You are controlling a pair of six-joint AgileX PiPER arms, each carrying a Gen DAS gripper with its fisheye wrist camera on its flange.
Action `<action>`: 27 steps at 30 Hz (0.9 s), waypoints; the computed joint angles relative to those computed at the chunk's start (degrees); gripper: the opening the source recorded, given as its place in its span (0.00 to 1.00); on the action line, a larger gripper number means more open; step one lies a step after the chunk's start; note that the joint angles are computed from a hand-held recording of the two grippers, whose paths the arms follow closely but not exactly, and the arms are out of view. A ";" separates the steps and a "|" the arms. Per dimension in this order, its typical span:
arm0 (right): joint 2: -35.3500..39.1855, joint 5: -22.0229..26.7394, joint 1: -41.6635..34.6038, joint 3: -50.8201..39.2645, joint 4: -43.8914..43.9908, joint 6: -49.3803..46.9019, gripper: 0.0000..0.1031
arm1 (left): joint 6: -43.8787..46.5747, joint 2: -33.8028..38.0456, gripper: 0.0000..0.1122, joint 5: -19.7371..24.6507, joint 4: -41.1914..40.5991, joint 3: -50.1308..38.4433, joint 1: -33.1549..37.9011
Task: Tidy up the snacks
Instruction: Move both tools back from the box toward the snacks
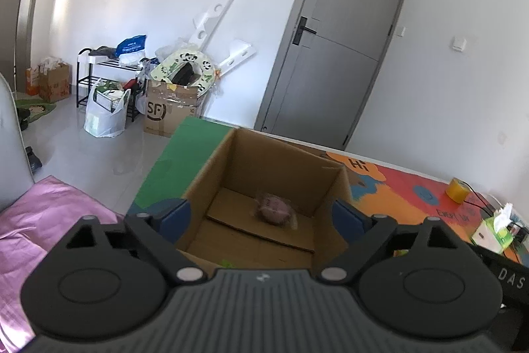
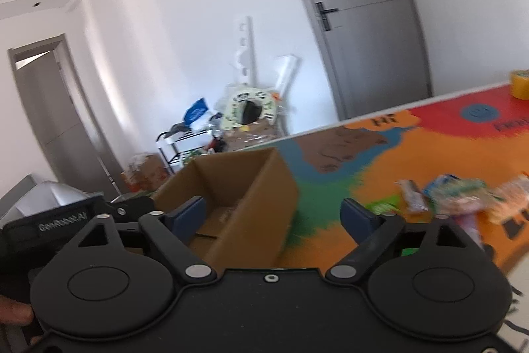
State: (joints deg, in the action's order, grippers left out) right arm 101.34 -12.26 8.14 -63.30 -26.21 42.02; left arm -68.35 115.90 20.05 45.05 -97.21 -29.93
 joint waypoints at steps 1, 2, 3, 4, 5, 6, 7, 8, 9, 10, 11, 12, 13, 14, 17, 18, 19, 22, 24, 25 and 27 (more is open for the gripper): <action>-0.74 -0.39 -0.53 1.24 1.36 -1.22 0.91 | 0.55 -0.14 0.83 0.09 -0.12 0.03 -0.48; -1.26 -0.76 -1.03 2.30 3.57 -3.23 0.92 | 1.02 -0.34 0.84 -0.13 -0.04 0.26 -0.95; -1.98 -1.03 -1.43 3.39 5.08 -4.58 0.94 | 1.19 -0.52 0.84 -0.53 0.11 0.59 -1.31; -2.67 -1.59 -1.94 4.59 5.63 -5.14 0.94 | 1.26 -0.68 0.85 -0.74 0.12 0.86 -1.79; -3.30 -2.31 -2.56 5.81 5.36 -5.07 0.94 | 1.25 -0.84 0.85 -0.85 0.05 1.16 -2.28; -4.04 -2.73 -3.03 7.00 5.32 -5.24 0.95 | 1.43 -1.03 0.85 -1.17 -0.24 1.58 -2.61; -4.75 -2.99 -3.57 8.20 5.62 -5.78 0.95 | 1.45 -1.16 0.85 -1.46 -0.58 1.87 -2.93; -5.51 -2.77 -3.85 9.03 6.13 -6.33 0.95 | 1.12 -1.26 0.85 -1.60 -0.62 2.09 -3.31; -6.11 -3.02 -4.37 10.05 6.38 -6.67 0.95 | 0.65 -1.42 0.85 -2.07 -0.32 2.60 -3.59; -6.48 -3.22 -4.84 10.71 6.33 -6.64 0.95 | 0.96 -1.46 0.85 -2.49 -0.61 2.78 -3.89; -7.03 -3.52 -5.38 11.65 6.72 -7.05 0.95 | 1.38 -1.43 0.85 -2.75 -0.87 2.86 -4.20; -7.63 -3.85 -5.93 12.64 7.43 -7.81 0.95 | 2.13 -1.43 0.85 -2.84 -1.43 2.89 -4.58; -8.29 -4.22 -6.54 13.65 7.60 -8.14 0.95 | 2.84 -1.36 0.85 -2.96 -2.03 2.83 -4.89; -8.91 -4.53 -6.91 14.55 8.57 -9.12 0.95 | 2.60 -1.61 0.85 -3.27 -1.72 3.27 -5.28; -10.62 -5.80 -9.16 17.19 6.73 -8.10 0.95 | 1.95 -1.84 0.85 -4.03 -0.27 3.83 -6.59; -11.31 -6.25 -10.05 18.19 5.45 -6.95 0.95 | 1.63 -1.86 0.85 -4.07 0.17 3.85 -6.98; -11.85 -6.64 -10.83 19.03 4.96 -6.36 0.96 | 1.33 -1.91 0.85 -4.16 0.57 3.95 -7.39; -13.27 -6.82 -12.29 20.68 5.03 -7.21 0.98 | -0.31 -2.05 0.85 -5.10 2.79 4.43 -8.40; -14.12 -7.68 -13.24 21.91 5.10 -7.52 1.00 | -1.85 -1.94 0.88 -4.88 4.73 4.43 -9.34; -14.59 -8.49 -13.92 22.64 4.03 -6.62 1.00 | -2.50 -1.89 0.88 -4.81 5.69 4.39 -9.75; -15.33 -8.73 -14.73 23.33 2.78 -5.72 1.00 | -2.99 -1.80 0.90 -5.08 6.28 4.33 -10.25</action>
State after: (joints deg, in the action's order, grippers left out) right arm 86.01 -20.99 -6.59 -39.97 -23.44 36.30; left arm -71.34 114.10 14.97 51.33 -92.88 -40.18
